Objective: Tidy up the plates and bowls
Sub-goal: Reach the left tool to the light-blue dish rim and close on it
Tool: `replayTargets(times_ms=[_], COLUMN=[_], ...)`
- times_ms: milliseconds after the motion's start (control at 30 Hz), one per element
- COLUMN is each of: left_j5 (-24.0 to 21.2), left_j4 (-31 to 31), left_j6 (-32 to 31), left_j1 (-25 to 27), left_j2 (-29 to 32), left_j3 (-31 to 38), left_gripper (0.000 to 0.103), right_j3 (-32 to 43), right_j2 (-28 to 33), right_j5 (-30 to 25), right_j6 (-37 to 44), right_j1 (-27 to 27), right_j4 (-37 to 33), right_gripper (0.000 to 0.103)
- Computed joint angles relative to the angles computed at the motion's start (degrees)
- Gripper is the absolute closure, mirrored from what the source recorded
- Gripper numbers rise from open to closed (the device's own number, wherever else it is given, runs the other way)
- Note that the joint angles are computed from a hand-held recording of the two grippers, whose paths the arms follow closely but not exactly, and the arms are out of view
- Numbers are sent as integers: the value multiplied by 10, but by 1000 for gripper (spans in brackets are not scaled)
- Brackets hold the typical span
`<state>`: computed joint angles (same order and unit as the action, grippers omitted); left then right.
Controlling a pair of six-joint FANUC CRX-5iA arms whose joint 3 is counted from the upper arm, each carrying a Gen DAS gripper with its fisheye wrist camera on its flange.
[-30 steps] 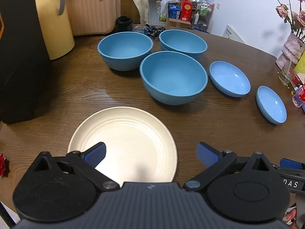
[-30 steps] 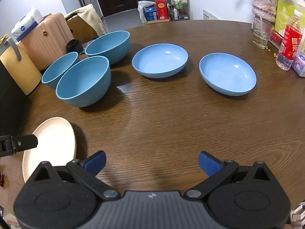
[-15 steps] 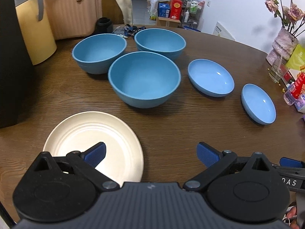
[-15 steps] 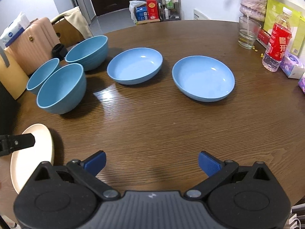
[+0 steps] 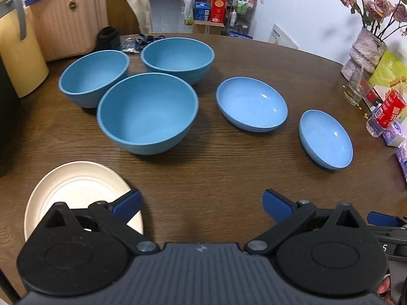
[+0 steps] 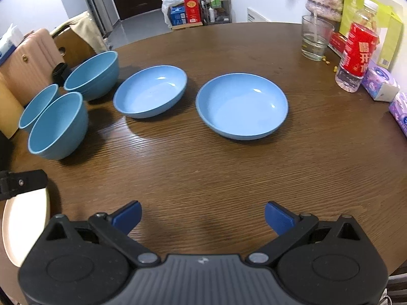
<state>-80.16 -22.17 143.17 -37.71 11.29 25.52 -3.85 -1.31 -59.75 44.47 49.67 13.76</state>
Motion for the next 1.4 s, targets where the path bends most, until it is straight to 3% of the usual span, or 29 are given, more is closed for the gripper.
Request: replayTargets(times_ms=[700,1167,1400], left_j5=[-22,-110,-153], left_j4=[25,25,41], left_j6=[-3,-31,-28], left_j1=[14,12,18], left_j2=[137,286,359], left_j3=[154,375,481], left_gripper=[0,0,0], right_j3=[86,169,195], right_j2=[79,146,173], right_j5=[1,-5,-10], right_j6=[149,239,260], right_j1=[-124,-185,-199], right_j4=[-76,-108,-120], right_gripper=[0,0,7])
